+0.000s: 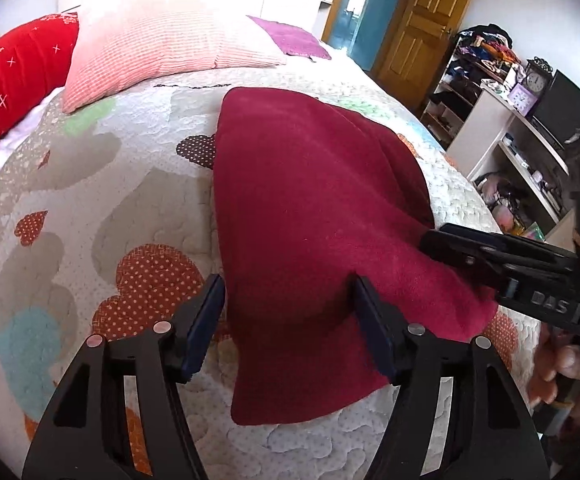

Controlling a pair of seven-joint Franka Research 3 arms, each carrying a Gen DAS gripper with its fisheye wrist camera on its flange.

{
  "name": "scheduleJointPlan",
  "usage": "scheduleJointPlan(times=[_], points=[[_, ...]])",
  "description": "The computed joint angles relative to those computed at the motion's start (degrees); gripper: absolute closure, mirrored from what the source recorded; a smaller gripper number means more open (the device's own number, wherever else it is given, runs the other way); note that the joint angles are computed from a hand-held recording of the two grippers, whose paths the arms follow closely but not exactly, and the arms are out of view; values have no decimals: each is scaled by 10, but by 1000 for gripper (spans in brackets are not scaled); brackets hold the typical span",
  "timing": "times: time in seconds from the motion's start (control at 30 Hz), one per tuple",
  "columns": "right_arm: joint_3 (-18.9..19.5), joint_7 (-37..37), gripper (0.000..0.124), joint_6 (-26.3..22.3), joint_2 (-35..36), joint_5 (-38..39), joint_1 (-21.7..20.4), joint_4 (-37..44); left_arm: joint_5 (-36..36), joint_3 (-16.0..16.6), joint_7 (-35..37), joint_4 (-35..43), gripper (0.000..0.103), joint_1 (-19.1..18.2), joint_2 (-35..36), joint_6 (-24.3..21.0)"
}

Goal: Fold small clothes

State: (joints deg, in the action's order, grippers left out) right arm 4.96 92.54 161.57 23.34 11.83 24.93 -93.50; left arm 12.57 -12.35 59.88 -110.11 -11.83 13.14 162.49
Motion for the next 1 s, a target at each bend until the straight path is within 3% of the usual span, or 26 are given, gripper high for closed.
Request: scheduleJointPlan(times=[0.27, 0.33, 0.4, 0.43, 0.5, 0.57, 0.77, 0.9, 0.97, 1.0], points=[[5, 14, 89, 52, -69, -6, 14, -83, 38, 10, -31, -2, 36, -10, -9, -10], [-23, 49, 89, 49, -68, -54, 42, -89, 38, 10, -33, -1, 36, -9, -7, -9], [-67, 119, 89, 14, -53, -136, 80, -75, 37, 8, -32, 1, 36, -9, -5, -15], [-69, 132, 89, -3, -42, -149, 79, -66, 37, 7, -32, 2, 36, -9, -5, -20], [-28, 107, 89, 26, -36, -97, 39, -80, 48, 11, -42, -3, 36, -14, -10, -21], [-15, 97, 88, 33, -50, -75, 27, -94, 68, 16, -56, -7, 36, -19, -17, -23], [-31, 140, 87, 51, -97, -110, 47, -137, 121, 24, -106, -19, 36, -27, -38, -30], [-72, 244, 75, 56, -109, -215, 82, -142, 171, 29, -153, -32, 36, -29, -56, -30], [-72, 271, 72, 53, -106, -236, 77, -135, 162, 25, -156, -38, 36, -21, -60, -26], [-63, 269, 72, 61, -104, -226, 66, -135, 125, 18, -135, -44, 36, -10, -60, -13]])
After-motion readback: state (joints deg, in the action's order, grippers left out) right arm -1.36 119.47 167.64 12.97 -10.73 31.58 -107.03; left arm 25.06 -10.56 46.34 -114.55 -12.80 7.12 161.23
